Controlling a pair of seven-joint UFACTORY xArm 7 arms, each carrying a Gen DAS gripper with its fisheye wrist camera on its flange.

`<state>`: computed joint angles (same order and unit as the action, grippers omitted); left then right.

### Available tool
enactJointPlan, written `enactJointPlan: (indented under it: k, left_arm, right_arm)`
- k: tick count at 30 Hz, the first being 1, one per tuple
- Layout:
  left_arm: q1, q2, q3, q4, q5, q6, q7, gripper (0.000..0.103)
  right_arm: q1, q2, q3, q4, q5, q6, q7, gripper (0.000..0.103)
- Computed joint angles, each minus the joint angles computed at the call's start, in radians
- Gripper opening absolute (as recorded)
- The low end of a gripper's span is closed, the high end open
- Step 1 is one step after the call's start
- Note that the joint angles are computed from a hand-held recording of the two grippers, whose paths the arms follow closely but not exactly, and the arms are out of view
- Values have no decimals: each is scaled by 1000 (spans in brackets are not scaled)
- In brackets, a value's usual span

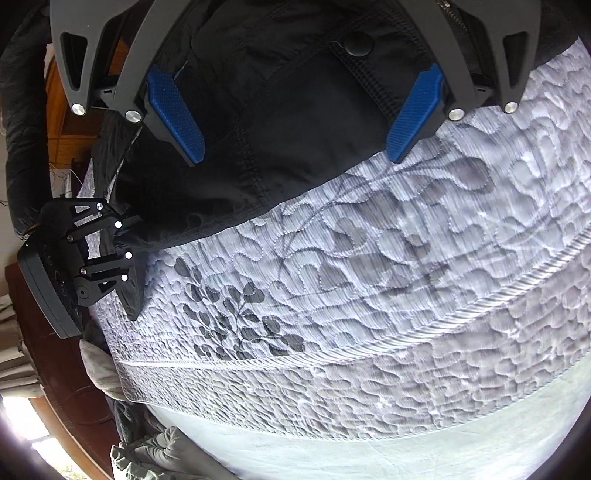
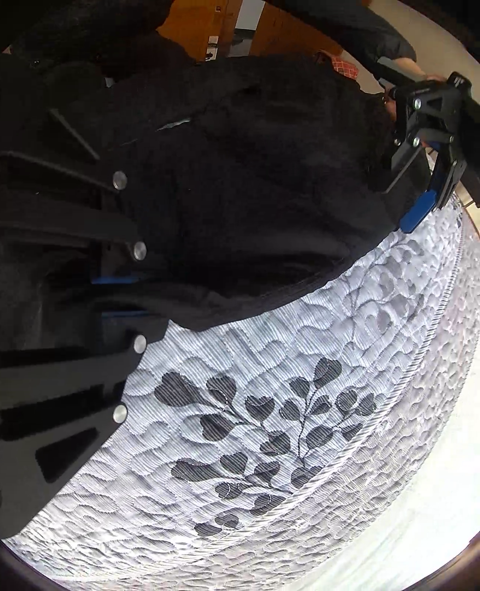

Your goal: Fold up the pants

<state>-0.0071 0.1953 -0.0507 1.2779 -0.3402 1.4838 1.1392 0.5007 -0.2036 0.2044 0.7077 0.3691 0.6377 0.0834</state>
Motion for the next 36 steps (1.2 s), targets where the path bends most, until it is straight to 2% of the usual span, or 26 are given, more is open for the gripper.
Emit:
enactJointPlan:
  k: [3,5,7,8,11,12,13,16,20,21,22,24,27,28,30,36]
  left_arm:
    - [-6,16,-11,12,14,31,55,99]
    - [-2,29,-14,33,4,86,85,99]
    - [2,16,-14,22,-5,93,127,99]
    - [3,10,-12,16,-4,92,141,97]
    - [-4,-30,-8,-20,26,54,186,66]
    - [-5,-48,-6,-37,37,31,213,45]
    - [-5,-70,-5,-62,37,0,251,34]
    - [-14,-143,1,-141,29,-76,341,15]
    - [-17,-182,22,-179,-11,-115,328,10]
    - [-14,-199,29,-191,-30,-124,328,10]
    - [-9,-222,38,-206,-51,-134,325,10]
    - [4,-286,60,-242,-89,-141,319,10]
    - [19,-454,103,-353,-122,-177,341,9]
    - [24,-522,121,-394,-123,-185,350,9]
    - [30,-660,167,-473,-119,-199,392,9]
    - [84,-1018,295,-647,-24,-143,390,9]
  right_arm:
    - [8,-83,-8,-44,19,-13,-10,7]
    - [4,-125,-14,-61,6,4,-1,7]
    - [-16,-111,-9,-69,12,-20,-9,7]
    - [1,-129,-27,-84,10,-28,-5,7]
    - [-3,-190,-19,-118,-5,-47,29,7]
    - [-10,-214,-12,-129,-26,-46,52,7]
    - [-15,-235,-8,-139,-44,-43,72,7]
    - [-18,-253,-3,-150,-79,-54,109,7]
    - [-39,-273,31,-162,-145,-70,213,8]
    - [-69,-252,82,-138,-175,-80,261,8]
    - [-64,-273,92,-145,-227,-76,327,9]
    - [-97,-283,186,-109,-320,-54,493,9]
    - [-98,-361,283,-91,-445,6,684,10]
    - [-123,-345,339,-52,-485,17,749,10]
    - [-108,-384,391,-38,-530,47,854,10]
    - [-76,-392,573,61,-634,172,1147,11]
